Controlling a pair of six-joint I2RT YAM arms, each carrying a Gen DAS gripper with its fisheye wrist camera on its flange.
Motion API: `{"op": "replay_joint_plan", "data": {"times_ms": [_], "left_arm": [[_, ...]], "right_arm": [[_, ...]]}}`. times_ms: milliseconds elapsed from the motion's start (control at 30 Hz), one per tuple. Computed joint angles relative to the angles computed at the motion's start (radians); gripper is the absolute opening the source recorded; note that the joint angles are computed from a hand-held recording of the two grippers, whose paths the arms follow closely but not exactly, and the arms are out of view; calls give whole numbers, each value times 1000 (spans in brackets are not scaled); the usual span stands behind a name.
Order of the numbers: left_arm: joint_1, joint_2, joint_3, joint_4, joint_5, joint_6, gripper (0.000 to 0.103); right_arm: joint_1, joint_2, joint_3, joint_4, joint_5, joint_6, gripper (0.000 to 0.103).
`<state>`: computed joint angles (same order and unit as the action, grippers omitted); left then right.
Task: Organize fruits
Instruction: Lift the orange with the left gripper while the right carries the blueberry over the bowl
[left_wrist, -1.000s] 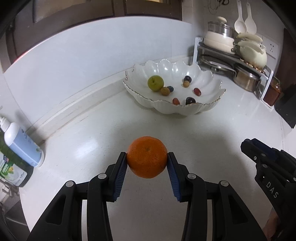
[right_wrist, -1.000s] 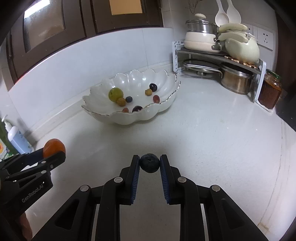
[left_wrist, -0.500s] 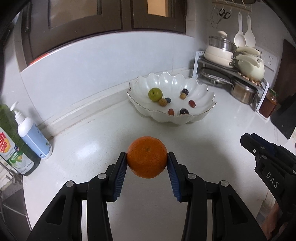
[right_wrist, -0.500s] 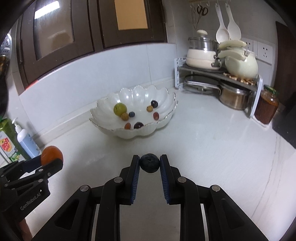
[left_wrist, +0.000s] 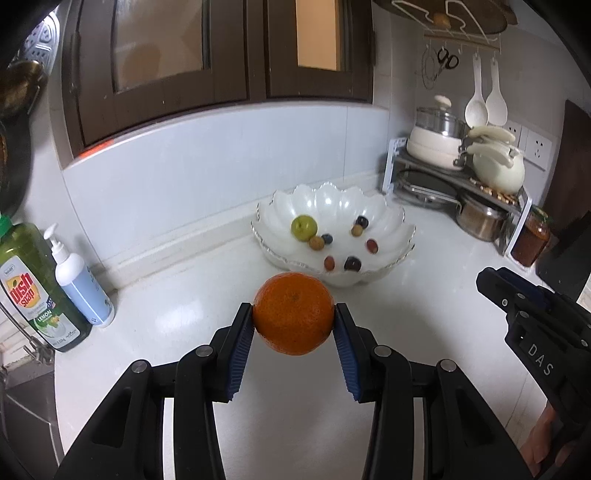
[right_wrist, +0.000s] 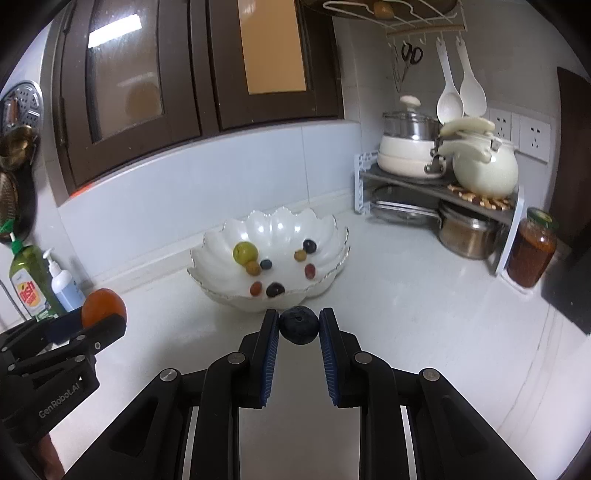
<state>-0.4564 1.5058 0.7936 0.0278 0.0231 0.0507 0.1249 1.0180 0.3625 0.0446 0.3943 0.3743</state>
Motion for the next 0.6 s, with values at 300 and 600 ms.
{"op": "replay_joint_plan", "data": {"times_ms": [300, 600], "left_arm": [[-73, -13, 47, -9, -80, -74, 43], [-117, 27, 149, -27, -141, -93, 43]], "right_arm": [[-109, -59, 11, 14, -109, -109, 24], [-194, -28, 63, 74, -206, -193, 24]]}}
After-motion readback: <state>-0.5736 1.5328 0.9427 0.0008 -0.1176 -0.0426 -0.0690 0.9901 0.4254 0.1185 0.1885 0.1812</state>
